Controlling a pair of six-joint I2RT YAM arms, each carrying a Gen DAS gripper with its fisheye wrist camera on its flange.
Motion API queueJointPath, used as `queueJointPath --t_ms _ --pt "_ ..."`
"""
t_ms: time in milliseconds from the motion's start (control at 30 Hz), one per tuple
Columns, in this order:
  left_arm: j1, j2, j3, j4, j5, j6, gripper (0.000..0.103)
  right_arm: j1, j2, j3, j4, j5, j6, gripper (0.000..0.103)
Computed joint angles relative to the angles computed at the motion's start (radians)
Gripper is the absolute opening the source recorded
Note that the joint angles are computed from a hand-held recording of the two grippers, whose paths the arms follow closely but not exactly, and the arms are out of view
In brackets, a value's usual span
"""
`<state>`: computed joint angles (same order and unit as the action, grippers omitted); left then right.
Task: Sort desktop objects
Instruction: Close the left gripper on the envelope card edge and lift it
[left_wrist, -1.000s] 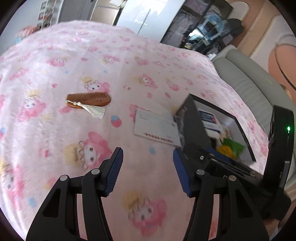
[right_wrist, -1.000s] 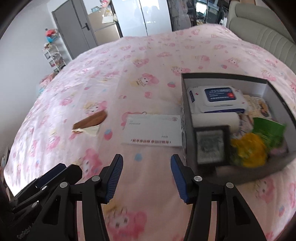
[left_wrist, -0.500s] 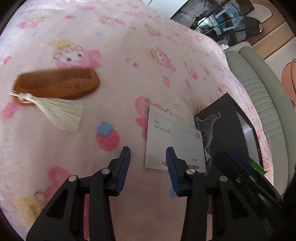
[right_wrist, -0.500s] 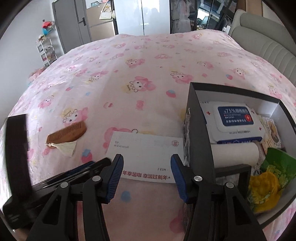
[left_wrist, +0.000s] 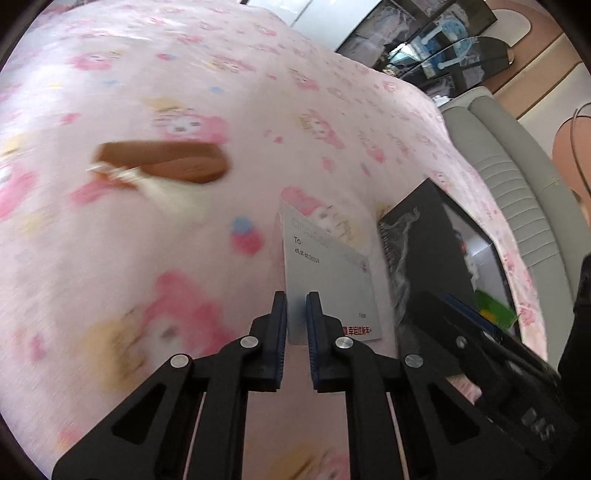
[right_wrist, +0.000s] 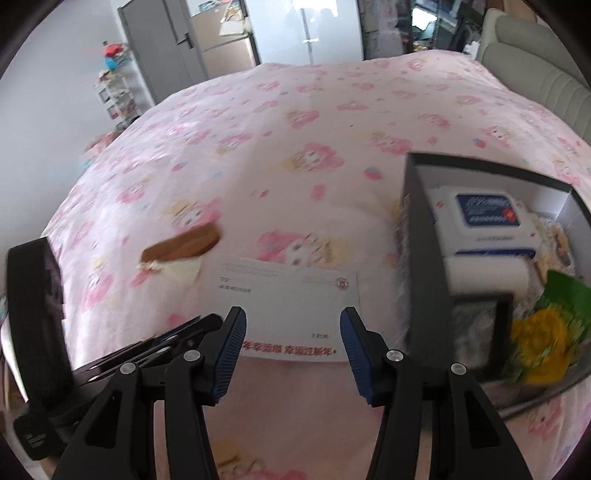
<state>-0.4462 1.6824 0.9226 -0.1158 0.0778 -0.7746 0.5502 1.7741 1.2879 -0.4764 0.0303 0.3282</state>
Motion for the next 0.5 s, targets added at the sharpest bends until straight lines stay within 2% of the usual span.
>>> queueJointPath --t_ms 100,200,267,367,500 --pt "-0.005 -0.086 -0.077 -0.044 -0.050 -0.012 0.010 0.036 0.013 -0.016 -0.003 -0.015 0.002 0.049" --pt "0.028 -0.127 -0.149 -0.006 -0.034 -0.014 0.011 0.050 0.053 -0.011 -0.010 -0.047 -0.002 0.050" --pt "0.042 -0.126 -0.170 0.022 -0.020 -0.014 0.012 0.034 0.086 -0.004 -0.012 -0.075 0.007 0.050" --pt "0.061 -0.117 -0.209 0.083 0.019 -0.014 0.022 0.000 0.126 0.004 -0.006 -0.086 0.034 0.050" --pt "0.060 -0.066 -0.207 0.096 0.001 -0.017 0.023 -0.038 0.159 0.002 0.020 -0.071 0.058 0.053"
